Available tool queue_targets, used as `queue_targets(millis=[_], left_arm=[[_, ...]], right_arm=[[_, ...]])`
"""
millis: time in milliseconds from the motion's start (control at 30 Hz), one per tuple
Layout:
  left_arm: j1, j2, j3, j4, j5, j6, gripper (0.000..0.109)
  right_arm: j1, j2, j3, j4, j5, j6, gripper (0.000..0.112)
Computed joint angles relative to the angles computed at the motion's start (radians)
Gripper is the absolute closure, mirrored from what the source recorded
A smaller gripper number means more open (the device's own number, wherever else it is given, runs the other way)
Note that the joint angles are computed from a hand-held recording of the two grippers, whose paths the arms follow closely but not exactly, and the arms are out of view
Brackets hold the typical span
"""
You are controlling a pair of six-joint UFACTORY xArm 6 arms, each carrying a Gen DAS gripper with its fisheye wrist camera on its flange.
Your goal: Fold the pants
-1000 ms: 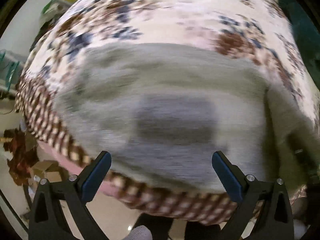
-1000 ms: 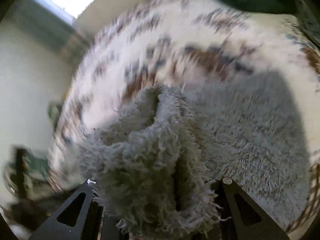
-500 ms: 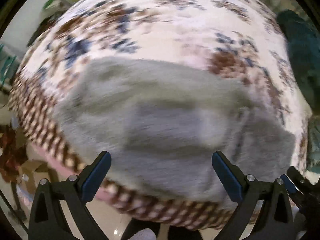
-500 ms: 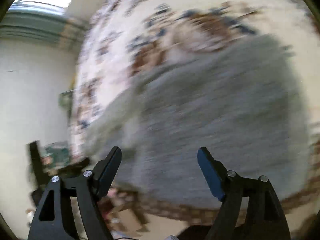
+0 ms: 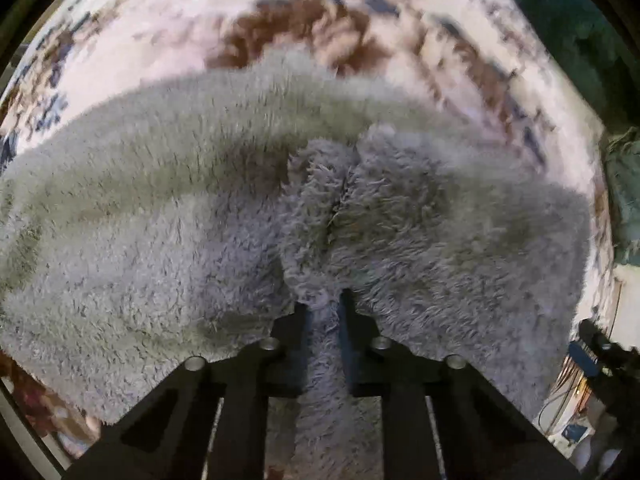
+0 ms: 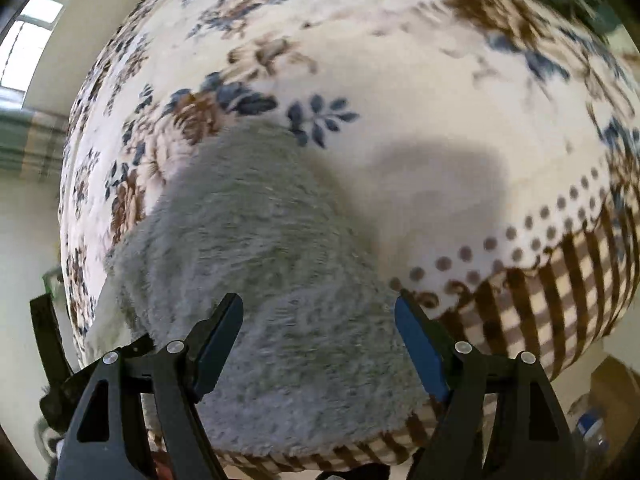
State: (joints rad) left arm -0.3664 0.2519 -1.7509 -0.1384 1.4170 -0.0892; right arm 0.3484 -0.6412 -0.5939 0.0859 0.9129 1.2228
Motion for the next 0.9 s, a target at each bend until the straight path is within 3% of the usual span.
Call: queue_targets(millis=[167, 433, 533, 600, 700, 767, 900], left_arm=[[0.027, -0.095, 0.040, -0.018, -0.065, 0.015, 0.102], [0.088, -0.110, 0.076, -0.010, -0.060, -0.018, 0.100], [0.131, -0.117, 0.112, -0.107, -0.038, -0.022, 0.096], [0.163, -0.147, 0.140, -0.190, -0.047, -0.029, 0.091], [0.184, -0.198, 0.176, -0.229, -0.087, -0.047, 0.071], [0.201, -0.221, 0.190, -0.255, -0.104, -0.047, 0.049], [0.204, -0.197, 0.186, -0.214, -0.098, -0.052, 0.046]], right_arm=[[0.000, -0.009, 0.026, 0.028, -0.040, -0.015, 0.032], [0.006, 0.058, -0.040, 0.057, -0.023, -0.089, 0.032], [0.005, 0.084, -0.060, 0.083, -0.033, -0.123, 0.032], [0.009, 0.100, -0.077, 0.089, -0.033, -0.137, 0.032], [0.017, 0.115, -0.097, 0.091, -0.027, -0.154, 0.032], [0.025, 0.127, -0.113, 0.091, -0.016, -0.153, 0.032], [0.046, 0.169, -0.161, 0.161, -0.064, -0.199, 0.032]])
